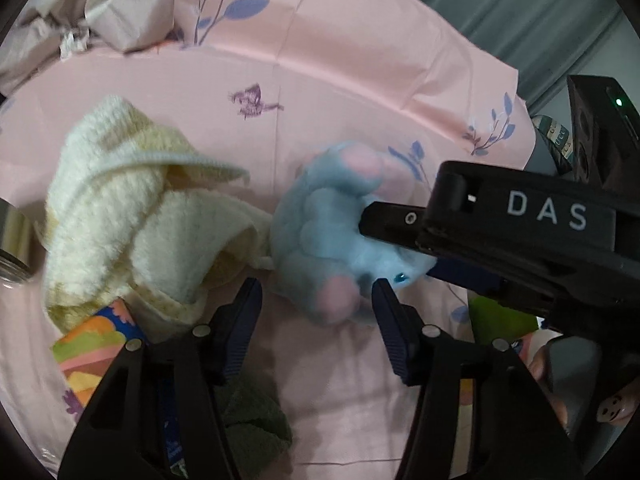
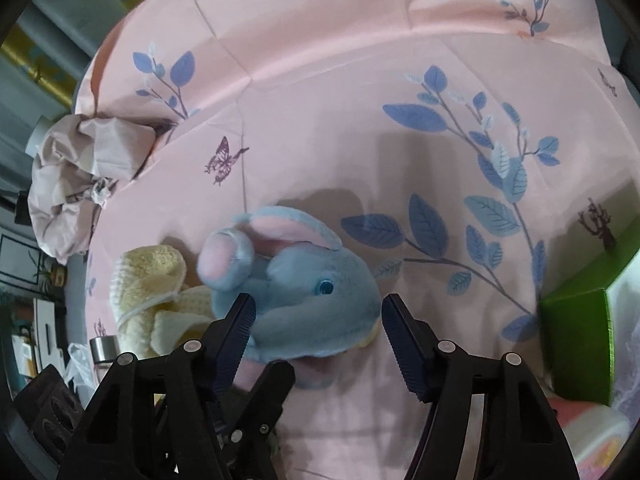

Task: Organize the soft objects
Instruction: 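Move the right gripper to the light-blue plush elephant and grasp it, then lift the plush elephant with the right gripper and carry it over the green box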

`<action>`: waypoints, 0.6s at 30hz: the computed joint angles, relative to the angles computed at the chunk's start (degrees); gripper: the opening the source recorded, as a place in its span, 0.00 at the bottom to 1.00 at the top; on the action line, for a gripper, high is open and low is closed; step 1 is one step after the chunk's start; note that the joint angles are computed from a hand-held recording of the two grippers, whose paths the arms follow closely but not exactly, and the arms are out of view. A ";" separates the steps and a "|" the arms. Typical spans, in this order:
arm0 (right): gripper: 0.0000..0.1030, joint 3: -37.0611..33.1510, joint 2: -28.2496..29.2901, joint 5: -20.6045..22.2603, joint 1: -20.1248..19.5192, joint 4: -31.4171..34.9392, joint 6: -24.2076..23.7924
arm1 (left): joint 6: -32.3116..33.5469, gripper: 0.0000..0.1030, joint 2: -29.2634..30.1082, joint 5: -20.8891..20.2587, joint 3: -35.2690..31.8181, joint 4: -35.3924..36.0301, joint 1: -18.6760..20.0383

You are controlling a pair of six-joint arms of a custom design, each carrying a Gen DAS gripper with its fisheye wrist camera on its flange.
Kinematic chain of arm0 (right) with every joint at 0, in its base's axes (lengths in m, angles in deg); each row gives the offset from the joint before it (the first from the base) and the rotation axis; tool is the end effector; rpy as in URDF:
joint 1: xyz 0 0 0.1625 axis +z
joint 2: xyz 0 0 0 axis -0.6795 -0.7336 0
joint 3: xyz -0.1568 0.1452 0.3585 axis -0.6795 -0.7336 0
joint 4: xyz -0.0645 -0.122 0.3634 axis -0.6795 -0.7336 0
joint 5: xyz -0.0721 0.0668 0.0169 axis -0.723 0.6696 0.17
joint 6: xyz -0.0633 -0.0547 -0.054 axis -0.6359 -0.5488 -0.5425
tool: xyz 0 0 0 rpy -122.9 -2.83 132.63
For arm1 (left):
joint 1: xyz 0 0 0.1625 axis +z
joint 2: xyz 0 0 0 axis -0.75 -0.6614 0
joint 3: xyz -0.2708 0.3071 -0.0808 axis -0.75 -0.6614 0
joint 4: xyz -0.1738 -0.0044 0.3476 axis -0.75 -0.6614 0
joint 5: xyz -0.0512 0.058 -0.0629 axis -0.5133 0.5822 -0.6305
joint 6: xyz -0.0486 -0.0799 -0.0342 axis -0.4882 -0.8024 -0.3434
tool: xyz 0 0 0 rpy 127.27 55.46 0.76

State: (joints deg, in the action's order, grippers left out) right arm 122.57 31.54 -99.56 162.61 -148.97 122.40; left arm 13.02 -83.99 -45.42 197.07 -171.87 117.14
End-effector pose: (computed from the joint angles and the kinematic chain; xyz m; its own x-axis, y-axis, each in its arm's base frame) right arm 0.3877 -0.5450 -0.0198 -0.8253 0.3246 0.4620 0.0564 0.8616 -0.5045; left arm -0.0388 -0.5488 0.2668 -0.9249 0.2419 -0.2935 0.3373 0.8781 -0.3394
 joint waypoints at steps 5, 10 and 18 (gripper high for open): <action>0.66 2.34 -0.34 2.89 -1.51 -5.74 -0.97 | -0.42 0.39 0.70 -1.04 -0.55 -0.04 0.55; 0.58 2.74 0.00 3.55 -1.67 -8.67 -4.69 | -1.30 0.27 1.71 -4.67 -1.69 1.31 1.83; 0.55 3.36 -0.03 3.55 -1.45 -9.96 -6.12 | -0.38 0.22 0.79 -5.04 -1.33 2.19 1.34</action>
State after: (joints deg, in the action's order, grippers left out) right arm 125.93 31.51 -96.01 161.16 -158.93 116.27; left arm 12.64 -83.20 -50.46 195.74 -169.68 118.48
